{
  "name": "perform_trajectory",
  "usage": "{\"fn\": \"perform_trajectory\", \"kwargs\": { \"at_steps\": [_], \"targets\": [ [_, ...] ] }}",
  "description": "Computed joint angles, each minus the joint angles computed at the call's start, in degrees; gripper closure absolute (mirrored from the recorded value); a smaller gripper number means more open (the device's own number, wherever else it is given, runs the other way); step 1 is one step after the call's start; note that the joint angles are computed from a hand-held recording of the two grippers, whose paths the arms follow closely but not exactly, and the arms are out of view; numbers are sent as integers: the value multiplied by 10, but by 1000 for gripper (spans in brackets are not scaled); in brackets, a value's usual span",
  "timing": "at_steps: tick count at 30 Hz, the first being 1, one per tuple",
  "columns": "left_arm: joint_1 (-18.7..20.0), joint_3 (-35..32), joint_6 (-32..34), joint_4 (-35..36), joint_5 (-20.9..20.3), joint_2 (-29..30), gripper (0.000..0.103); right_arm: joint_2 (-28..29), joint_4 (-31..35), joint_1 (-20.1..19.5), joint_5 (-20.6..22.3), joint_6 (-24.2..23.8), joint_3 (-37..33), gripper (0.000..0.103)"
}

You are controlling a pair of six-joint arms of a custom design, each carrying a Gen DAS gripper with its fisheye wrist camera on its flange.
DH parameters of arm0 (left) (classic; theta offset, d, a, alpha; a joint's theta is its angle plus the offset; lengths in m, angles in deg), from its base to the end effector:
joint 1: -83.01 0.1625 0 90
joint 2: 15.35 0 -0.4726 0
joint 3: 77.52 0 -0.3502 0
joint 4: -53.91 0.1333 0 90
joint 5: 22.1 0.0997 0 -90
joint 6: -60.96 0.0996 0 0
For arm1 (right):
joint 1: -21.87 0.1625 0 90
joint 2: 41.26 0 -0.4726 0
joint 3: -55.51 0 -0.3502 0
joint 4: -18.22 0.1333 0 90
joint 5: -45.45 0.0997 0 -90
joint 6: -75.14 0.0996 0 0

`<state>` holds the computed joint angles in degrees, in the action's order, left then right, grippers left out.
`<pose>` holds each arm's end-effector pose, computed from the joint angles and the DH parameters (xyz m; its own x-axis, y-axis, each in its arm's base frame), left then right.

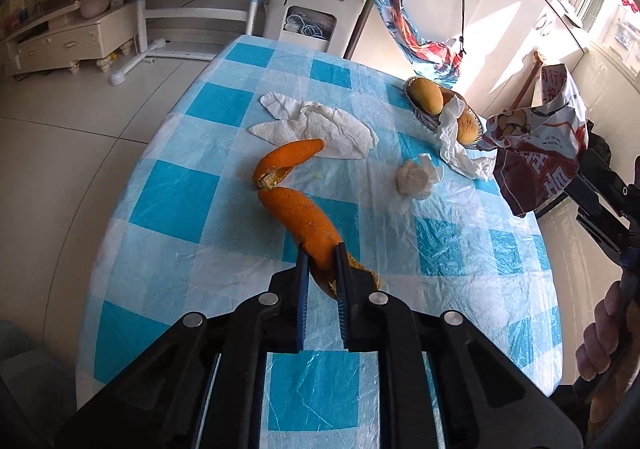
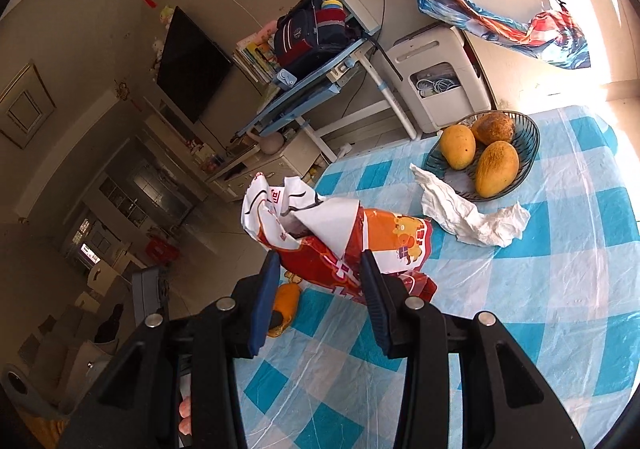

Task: Collect trash
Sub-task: 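Carry the wrapper to the basin and release it with right tool while left tool carries the peel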

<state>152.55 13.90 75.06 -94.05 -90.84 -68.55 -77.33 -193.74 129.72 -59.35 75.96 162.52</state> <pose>-0.0802 -0.6995 0.2706 -0.8082 0.4195 -0.4133 0.5422 0.8039 -0.2444 0.2970 -0.5704 0.1267 -0.9838 -0.0988 0.1495 -0.1788 0.6002 -0.7796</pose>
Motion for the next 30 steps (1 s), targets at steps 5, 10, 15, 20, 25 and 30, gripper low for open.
{"fn": "perform_trajectory", "kwargs": {
  "at_steps": [5,10,15,20,25,30],
  "targets": [
    [7,32,2,15,-18,-49,91,19,-23,29,-3,-3,20,62],
    [14,64,7,14,-20,-91,91,42,-33,62,-15,8,45,62],
    [19,87,21,18,-16,-121,91,60,-15,95,-23,29,69,61],
    [34,92,21,30,-68,-143,91,84,72,133,-45,31,61,61],
    [52,21,-28,129,-100,-101,93,114,204,149,-59,32,21,61],
    [42,34,6,131,-156,-125,93,145,322,158,-83,36,-15,61]
  ]
}}
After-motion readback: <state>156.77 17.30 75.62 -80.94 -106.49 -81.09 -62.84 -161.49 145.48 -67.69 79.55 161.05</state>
